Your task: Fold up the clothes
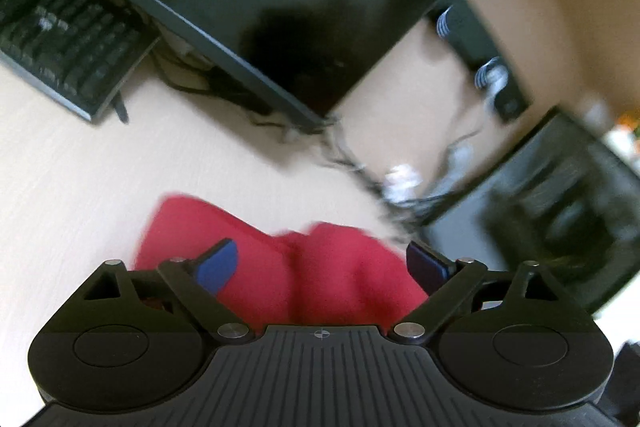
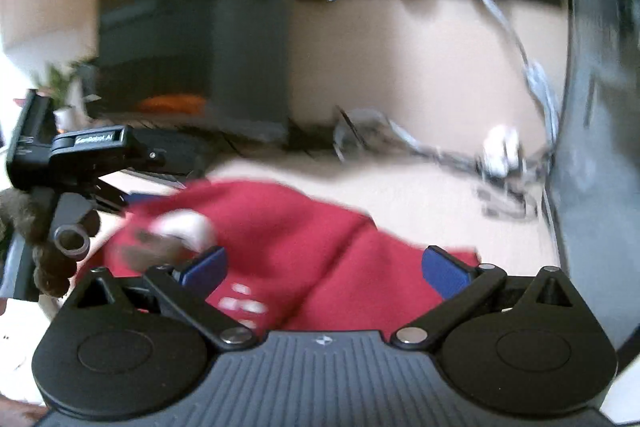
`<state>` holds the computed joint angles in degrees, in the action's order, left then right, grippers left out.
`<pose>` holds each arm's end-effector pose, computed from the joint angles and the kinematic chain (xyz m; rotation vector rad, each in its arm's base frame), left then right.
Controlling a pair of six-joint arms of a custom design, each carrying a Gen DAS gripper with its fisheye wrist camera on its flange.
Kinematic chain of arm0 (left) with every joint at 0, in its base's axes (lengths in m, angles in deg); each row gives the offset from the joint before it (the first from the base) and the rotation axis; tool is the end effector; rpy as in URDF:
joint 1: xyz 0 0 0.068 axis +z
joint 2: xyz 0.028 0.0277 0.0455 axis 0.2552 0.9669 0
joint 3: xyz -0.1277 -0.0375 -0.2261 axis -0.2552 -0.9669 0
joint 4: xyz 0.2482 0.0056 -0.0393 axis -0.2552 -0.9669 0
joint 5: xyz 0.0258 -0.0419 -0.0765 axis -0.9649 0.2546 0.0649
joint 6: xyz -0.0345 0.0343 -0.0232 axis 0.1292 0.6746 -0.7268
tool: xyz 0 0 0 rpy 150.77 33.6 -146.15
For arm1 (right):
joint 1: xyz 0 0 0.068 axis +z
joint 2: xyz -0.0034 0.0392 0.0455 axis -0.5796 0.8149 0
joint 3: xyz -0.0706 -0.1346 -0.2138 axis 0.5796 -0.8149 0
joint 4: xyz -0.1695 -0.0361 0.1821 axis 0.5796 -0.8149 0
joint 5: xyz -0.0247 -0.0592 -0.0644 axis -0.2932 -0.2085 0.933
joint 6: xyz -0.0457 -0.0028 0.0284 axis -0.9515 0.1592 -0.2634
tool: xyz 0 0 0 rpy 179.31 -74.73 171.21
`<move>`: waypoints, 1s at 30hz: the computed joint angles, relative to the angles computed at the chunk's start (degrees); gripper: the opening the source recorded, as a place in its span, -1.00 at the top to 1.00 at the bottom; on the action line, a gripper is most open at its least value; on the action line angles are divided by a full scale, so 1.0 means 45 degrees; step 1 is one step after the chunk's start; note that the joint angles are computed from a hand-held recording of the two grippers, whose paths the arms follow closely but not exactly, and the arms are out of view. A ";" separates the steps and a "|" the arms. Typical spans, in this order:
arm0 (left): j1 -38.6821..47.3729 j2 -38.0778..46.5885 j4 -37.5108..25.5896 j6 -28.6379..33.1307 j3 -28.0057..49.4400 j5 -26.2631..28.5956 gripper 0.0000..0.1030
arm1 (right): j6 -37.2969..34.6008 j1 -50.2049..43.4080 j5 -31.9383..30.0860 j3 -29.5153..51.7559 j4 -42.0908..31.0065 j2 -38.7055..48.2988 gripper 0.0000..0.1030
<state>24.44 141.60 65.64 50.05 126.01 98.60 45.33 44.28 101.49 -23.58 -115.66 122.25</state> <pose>0.2575 0.0141 0.1944 0.1240 2.1573 -1.1010 0.0640 0.1825 0.2005 -0.0534 2.0428 0.1095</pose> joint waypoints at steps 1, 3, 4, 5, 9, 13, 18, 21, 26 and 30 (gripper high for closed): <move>0.0216 -0.0527 -0.0591 0.0265 -0.0168 0.0356 -0.87 | 0.0252 0.0607 0.0465 0.0237 -0.0493 0.0003 -1.00; -0.0245 -0.1548 -0.1885 0.1732 -0.0553 -0.1018 -0.87 | -0.0437 0.0482 -0.0632 -0.0089 0.0318 0.0534 -1.00; -0.0518 -0.2083 -0.2405 0.2322 -0.0768 -0.1757 -0.88 | -0.0804 0.0387 -0.1215 -0.0236 0.0737 0.0835 -1.00; -0.0805 -0.2574 -0.2761 0.2951 -0.1019 -0.2601 -0.88 | -0.1165 0.0276 -0.1799 -0.0360 0.1149 0.1173 -1.00; -0.0925 -0.4514 -0.4943 0.3906 -0.1062 -0.4109 -0.88 | -0.1201 0.0507 -0.2303 -0.0796 0.1309 0.1858 -1.00; 0.2014 -0.3661 -1.0042 0.5557 0.0685 -0.0181 -0.88 | -0.2925 -0.0042 -0.2164 -0.0406 0.0394 -0.1095 -1.00; 0.1933 -0.1219 -1.3625 0.8288 0.0440 0.0923 -0.91 | -0.7430 -0.5410 -0.5604 0.0029 0.3917 -0.1135 -1.00; 0.0680 -0.1226 -1.0395 0.5121 -0.0789 0.1412 -0.91 | -0.8468 -0.9346 -1.0909 0.1014 0.5401 0.1960 -1.00; 0.0721 -0.0563 -0.7171 0.2231 -0.0525 0.1198 -0.91 | -0.5647 -1.0382 -1.2636 0.0363 0.6963 0.3241 -1.00; 0.1836 0.0637 -0.6697 0.3105 0.1217 0.0074 -0.91 | -0.3320 -0.8940 -1.1439 -0.1103 0.8040 0.2367 -1.00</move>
